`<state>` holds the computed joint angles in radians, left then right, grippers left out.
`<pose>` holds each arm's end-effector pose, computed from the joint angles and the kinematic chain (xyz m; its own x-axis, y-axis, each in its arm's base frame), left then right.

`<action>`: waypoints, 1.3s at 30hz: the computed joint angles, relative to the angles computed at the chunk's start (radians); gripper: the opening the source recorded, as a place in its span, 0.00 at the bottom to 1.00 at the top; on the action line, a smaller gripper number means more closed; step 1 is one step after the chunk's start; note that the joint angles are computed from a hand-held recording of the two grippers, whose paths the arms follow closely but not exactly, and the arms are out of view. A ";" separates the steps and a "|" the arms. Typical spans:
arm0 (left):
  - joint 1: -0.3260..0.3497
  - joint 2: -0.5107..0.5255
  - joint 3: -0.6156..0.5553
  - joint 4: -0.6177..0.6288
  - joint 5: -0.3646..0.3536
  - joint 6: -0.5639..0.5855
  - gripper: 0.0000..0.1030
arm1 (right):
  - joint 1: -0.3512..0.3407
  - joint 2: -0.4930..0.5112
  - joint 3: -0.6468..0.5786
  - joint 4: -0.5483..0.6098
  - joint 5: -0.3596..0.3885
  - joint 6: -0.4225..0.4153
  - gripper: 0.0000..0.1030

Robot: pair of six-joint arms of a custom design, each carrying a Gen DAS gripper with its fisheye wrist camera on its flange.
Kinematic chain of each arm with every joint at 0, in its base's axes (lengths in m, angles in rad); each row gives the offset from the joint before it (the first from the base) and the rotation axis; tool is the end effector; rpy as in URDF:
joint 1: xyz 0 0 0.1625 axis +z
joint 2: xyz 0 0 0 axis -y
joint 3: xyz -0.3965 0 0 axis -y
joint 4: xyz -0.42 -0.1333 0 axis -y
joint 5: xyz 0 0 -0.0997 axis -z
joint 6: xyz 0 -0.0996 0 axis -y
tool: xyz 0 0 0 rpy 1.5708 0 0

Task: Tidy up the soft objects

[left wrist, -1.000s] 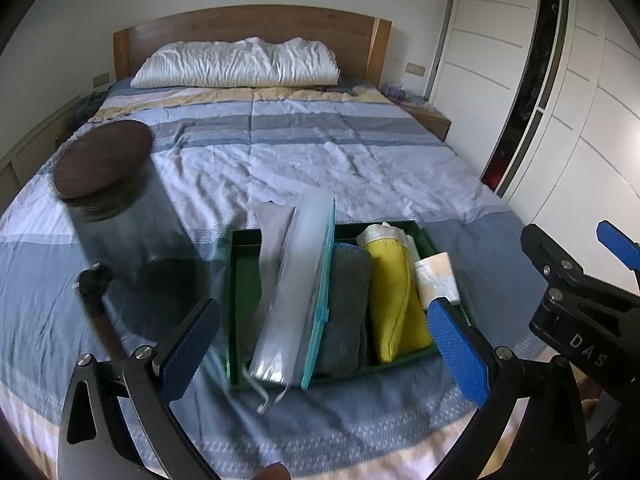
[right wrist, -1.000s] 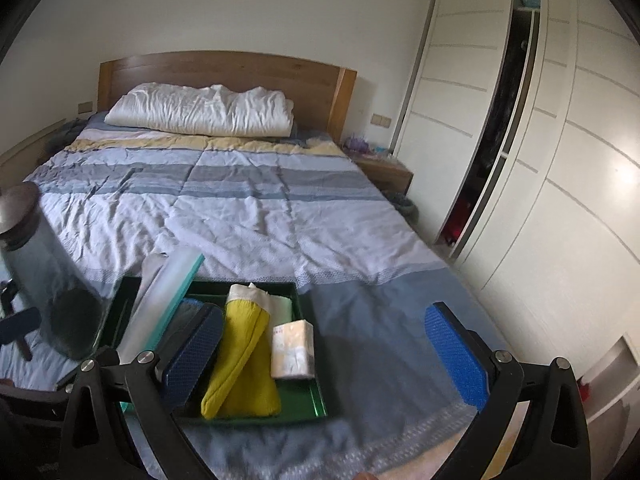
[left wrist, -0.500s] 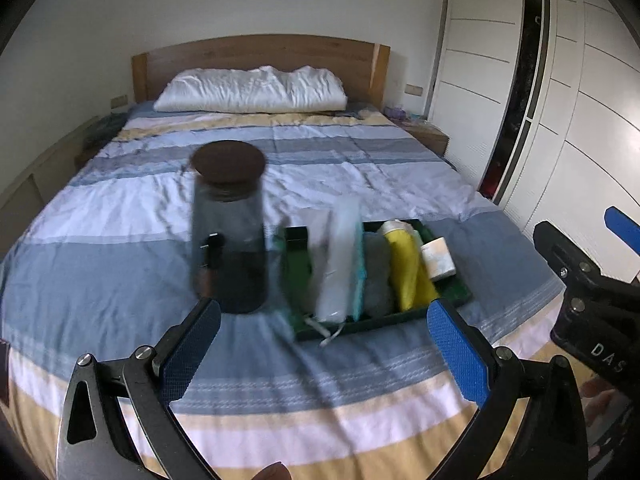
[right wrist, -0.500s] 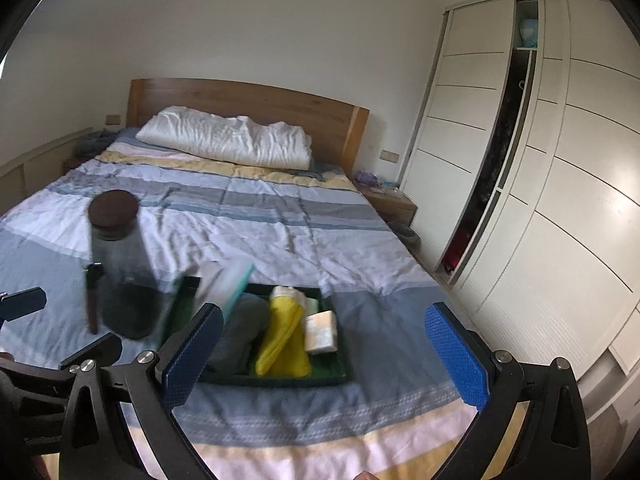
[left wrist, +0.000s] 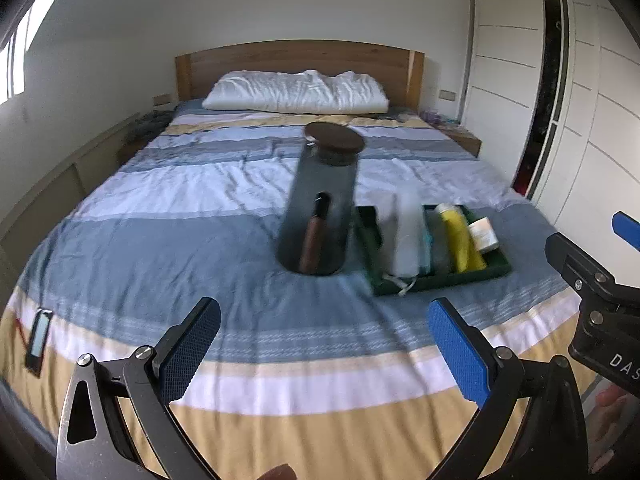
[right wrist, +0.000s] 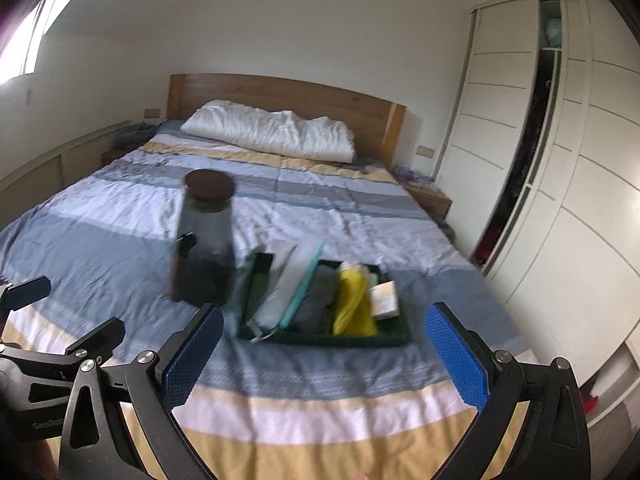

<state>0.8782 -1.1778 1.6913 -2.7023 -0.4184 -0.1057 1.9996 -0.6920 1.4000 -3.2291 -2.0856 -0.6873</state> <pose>-0.2248 -0.6222 0.3472 -0.7020 -0.2134 -0.6794 0.4489 0.6081 -0.6547 0.3897 -0.6497 0.1731 -0.5872 -0.3336 0.7375 -0.7948 0.4103 -0.4472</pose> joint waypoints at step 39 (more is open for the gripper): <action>-0.047 -0.255 0.357 0.082 0.107 -0.106 0.99 | 0.056 -0.127 0.351 -0.032 -0.076 0.215 1.00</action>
<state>0.8309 -1.4329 2.0480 -2.6207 -0.3115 -0.2120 2.0559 -0.8194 1.7505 -3.2612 -2.1613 -0.4722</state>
